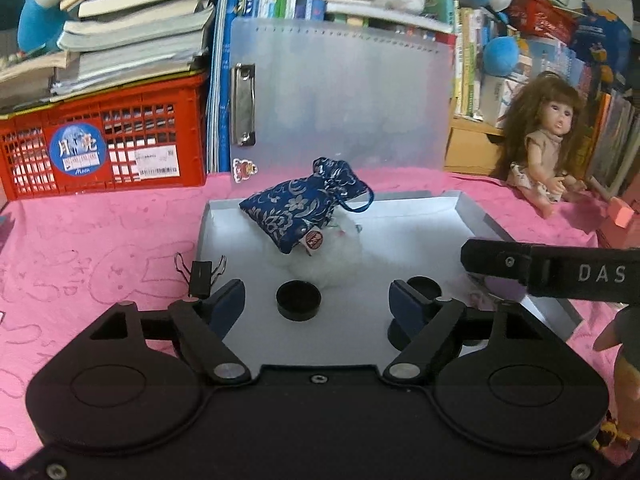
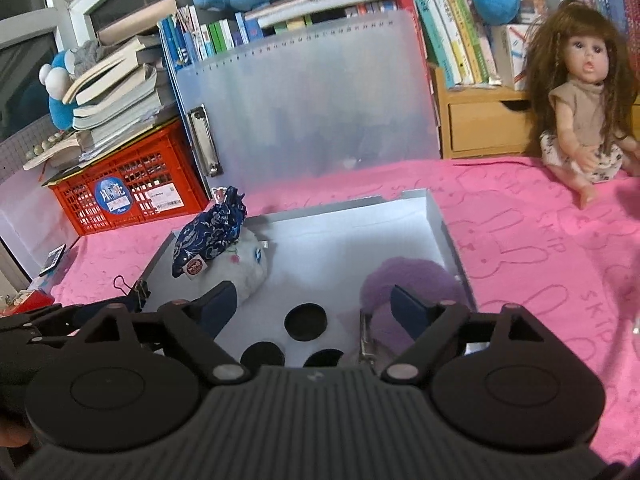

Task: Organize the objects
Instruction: 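Open left gripper to drop cap in box while right gripper releases its cap, then move left gripper toward red knitted pouch while right gripper moves toward yellow-red knitted strip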

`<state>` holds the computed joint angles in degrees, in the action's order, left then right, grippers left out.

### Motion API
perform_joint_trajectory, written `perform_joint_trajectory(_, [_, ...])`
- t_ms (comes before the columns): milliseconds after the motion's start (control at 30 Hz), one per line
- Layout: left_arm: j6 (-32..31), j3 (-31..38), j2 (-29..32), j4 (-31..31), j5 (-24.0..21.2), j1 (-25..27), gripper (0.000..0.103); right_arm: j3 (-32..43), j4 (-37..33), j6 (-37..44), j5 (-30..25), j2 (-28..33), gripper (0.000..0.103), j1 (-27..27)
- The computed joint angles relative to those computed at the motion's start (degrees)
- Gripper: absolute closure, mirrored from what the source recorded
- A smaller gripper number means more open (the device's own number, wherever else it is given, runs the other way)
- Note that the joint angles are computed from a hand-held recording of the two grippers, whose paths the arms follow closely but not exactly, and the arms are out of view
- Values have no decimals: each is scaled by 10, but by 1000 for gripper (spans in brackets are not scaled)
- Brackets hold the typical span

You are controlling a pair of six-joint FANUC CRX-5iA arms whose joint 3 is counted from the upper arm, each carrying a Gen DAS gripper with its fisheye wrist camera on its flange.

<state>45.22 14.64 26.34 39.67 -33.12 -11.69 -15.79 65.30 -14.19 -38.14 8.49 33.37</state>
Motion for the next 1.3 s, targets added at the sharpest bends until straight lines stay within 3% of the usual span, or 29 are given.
perform_joint_trajectory(300, [-101, -88, -52, 79, 21, 0, 16, -57, 56, -44, -14, -46, 0, 15])
perform_joint_trajectory(900, [-322, -250, -149, 239, 83, -16, 10, -130, 133, -51, -84, -96, 0, 68])
perform_joint_trajectory(1300, [-386, -313, -184, 309, 102, -17, 9, -171, 133, -66, -144, -112, 0, 121])
